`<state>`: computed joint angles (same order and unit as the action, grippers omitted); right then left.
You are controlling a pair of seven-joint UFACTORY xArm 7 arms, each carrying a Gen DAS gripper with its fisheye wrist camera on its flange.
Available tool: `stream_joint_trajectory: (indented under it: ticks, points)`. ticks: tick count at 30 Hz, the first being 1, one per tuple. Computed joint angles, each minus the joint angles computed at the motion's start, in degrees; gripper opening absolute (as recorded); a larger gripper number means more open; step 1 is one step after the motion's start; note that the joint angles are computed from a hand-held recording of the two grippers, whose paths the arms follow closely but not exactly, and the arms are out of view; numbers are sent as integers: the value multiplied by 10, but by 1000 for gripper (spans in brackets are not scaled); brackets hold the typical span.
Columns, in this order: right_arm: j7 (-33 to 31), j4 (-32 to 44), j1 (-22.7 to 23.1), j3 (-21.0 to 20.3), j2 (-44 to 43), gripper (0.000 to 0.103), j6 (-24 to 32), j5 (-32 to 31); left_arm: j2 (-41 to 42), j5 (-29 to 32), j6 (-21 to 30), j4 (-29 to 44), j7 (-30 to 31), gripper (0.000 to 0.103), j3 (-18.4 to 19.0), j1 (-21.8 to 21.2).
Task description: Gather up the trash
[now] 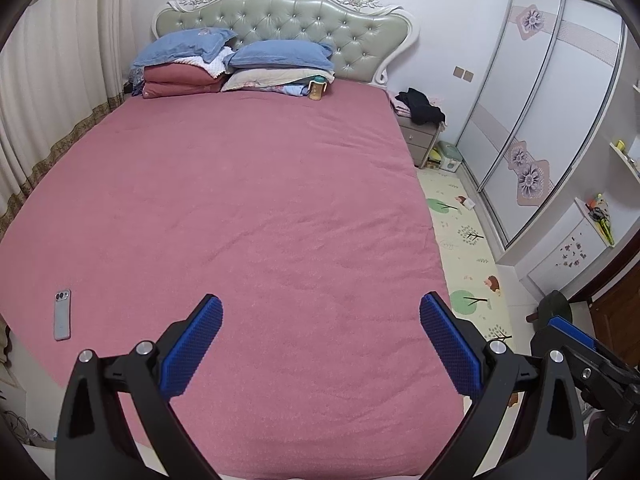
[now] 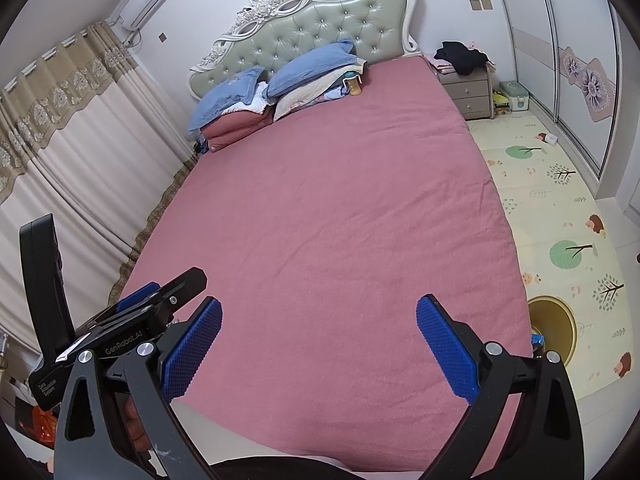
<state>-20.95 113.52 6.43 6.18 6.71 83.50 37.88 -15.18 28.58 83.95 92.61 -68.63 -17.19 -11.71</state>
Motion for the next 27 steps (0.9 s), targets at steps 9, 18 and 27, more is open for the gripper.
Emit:
stream_joint_trajectory:
  ticks: [9, 18, 27]
  points:
    - [3, 0, -2, 0, 2, 94, 2, 0, 2, -1, 6, 4, -7, 99, 1, 1]
    - [2, -6, 0, 0, -2, 94, -3, -2, 4, -3, 11, 9, -6, 99, 3, -1]
    - [2, -6, 0, -1, -3, 94, -4, -2, -11, -24, -9, -11, -5, 99, 12, 3]
